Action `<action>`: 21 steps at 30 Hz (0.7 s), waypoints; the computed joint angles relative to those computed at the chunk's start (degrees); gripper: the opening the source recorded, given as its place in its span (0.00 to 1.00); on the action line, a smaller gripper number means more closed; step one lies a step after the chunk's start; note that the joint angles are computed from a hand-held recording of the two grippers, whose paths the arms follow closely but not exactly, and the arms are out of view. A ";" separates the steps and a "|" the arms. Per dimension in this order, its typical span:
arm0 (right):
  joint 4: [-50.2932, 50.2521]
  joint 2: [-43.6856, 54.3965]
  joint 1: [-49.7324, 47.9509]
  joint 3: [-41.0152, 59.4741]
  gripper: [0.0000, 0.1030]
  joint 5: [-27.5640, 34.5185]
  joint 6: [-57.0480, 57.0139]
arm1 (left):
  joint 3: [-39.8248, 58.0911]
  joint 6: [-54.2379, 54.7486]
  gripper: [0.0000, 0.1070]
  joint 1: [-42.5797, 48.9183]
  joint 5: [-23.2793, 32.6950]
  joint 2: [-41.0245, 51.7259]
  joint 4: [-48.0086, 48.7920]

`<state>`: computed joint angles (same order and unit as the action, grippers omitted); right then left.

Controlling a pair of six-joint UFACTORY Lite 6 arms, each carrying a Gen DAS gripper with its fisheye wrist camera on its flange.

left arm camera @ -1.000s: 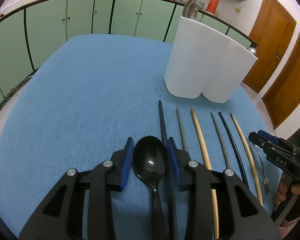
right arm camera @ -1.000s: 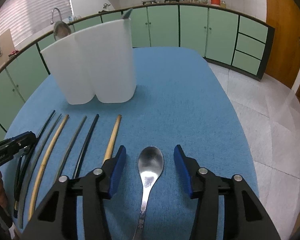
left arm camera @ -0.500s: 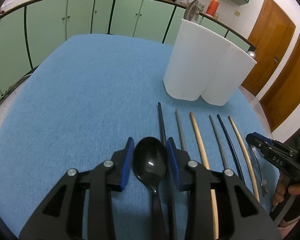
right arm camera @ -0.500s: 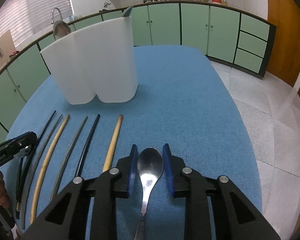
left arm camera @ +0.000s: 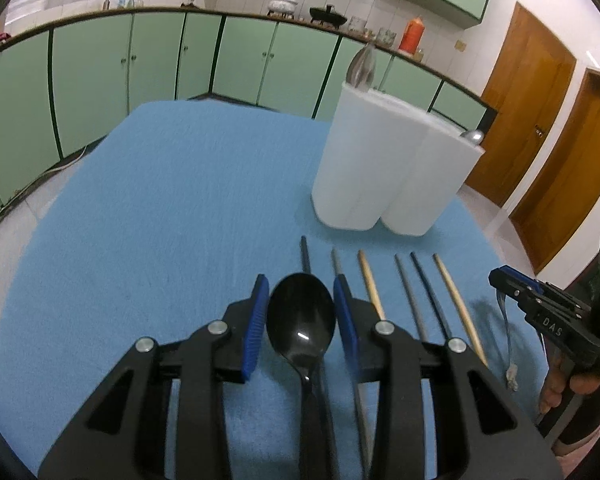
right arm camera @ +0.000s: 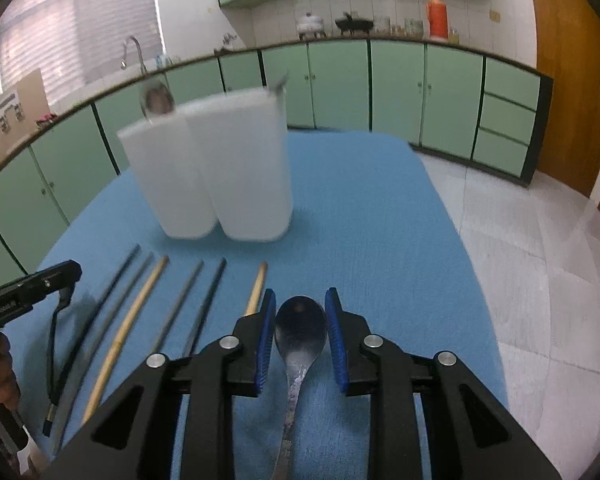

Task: Organize utensils
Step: 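Grasp the decorated-handle spoon with the right tool while the left tool holds the black spoon, then carry both spoons into the white holder and open both tools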

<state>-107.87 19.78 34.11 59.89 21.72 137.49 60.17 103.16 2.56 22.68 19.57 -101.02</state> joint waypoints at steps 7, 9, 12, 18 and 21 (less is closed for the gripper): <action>-1.51 -3.55 1.30 -1.67 0.24 4.24 1.16 | -4.05 8.31 0.30 -0.03 1.94 -5.16 -8.22; -2.78 -4.27 1.02 -2.00 0.24 4.46 2.03 | -4.43 8.89 0.30 0.17 2.51 -6.18 -8.92; -4.47 -5.39 1.09 -2.58 0.24 5.27 3.39 | -5.33 10.35 0.30 0.54 3.72 -7.80 -10.71; -6.68 -6.57 1.76 -2.43 0.24 7.29 5.20 | -6.90 14.65 0.30 0.88 6.10 -10.76 -15.67; -7.97 -7.03 1.60 -2.12 0.24 7.71 6.13 | -6.99 16.02 0.30 0.90 7.06 -11.47 -17.51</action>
<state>-115.84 12.75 35.71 57.76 29.43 143.62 53.18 119.17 3.46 29.75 8.10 -118.52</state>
